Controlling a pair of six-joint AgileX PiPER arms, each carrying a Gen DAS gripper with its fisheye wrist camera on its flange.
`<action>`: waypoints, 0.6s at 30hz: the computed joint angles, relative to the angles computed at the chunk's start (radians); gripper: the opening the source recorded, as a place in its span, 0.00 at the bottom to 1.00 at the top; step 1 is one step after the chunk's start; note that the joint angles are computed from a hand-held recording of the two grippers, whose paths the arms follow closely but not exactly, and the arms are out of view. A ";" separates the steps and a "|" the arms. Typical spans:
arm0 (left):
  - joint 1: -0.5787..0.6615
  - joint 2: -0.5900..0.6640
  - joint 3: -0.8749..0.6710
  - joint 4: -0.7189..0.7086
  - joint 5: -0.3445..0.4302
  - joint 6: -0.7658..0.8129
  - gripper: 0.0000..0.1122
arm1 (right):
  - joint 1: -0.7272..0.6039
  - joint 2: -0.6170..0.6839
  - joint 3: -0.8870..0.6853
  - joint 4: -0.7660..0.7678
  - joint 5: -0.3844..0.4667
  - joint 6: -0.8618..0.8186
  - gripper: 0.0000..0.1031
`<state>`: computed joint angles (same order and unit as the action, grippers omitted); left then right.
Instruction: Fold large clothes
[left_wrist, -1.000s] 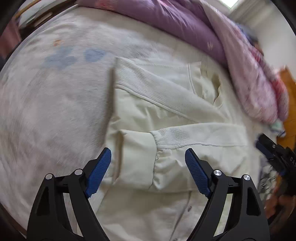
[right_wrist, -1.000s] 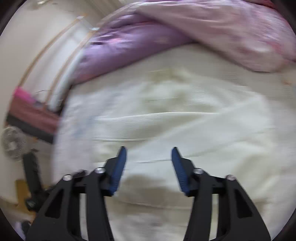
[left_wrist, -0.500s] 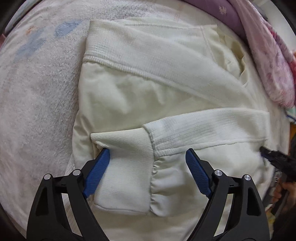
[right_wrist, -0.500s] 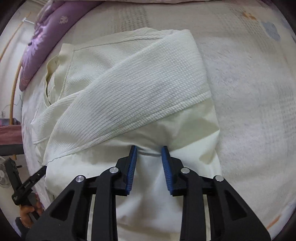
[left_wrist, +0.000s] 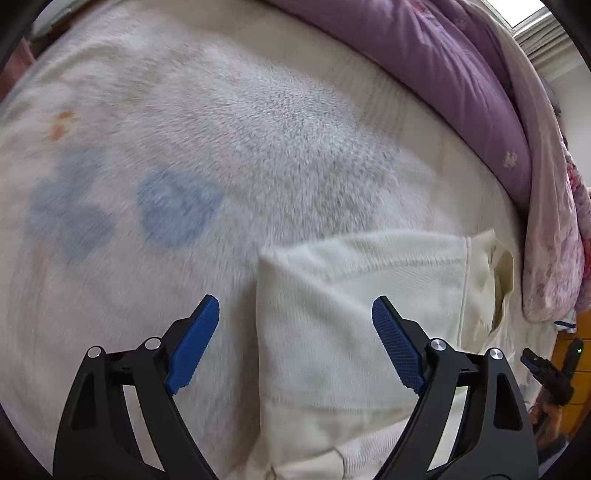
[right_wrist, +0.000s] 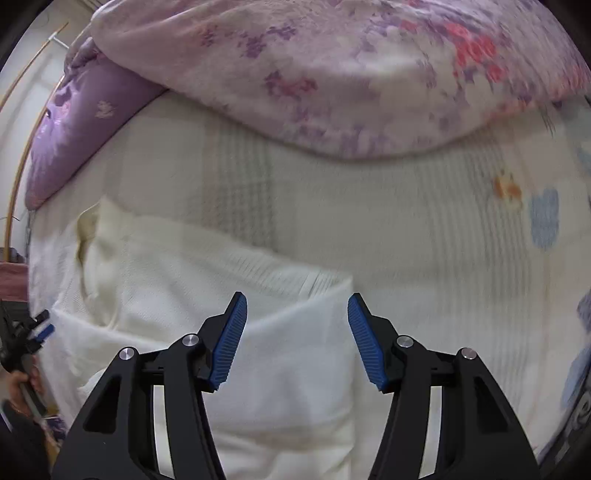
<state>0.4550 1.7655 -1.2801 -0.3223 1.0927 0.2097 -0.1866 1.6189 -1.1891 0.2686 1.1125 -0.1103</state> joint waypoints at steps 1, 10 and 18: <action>-0.021 0.029 -0.029 0.031 0.006 -0.017 0.76 | 0.002 0.029 -0.014 0.002 -0.006 -0.024 0.53; -0.219 0.151 -0.138 0.260 -0.026 -0.032 0.74 | -0.015 0.160 -0.005 0.072 -0.068 -0.153 0.62; -0.265 0.149 -0.137 0.213 -0.051 0.062 0.41 | 0.094 0.156 0.005 0.020 -0.080 -0.236 0.55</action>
<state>0.1904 1.9141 -1.4172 -0.1091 1.0413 0.2719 -0.0928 1.7753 -1.1838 0.2882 1.0328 -0.3467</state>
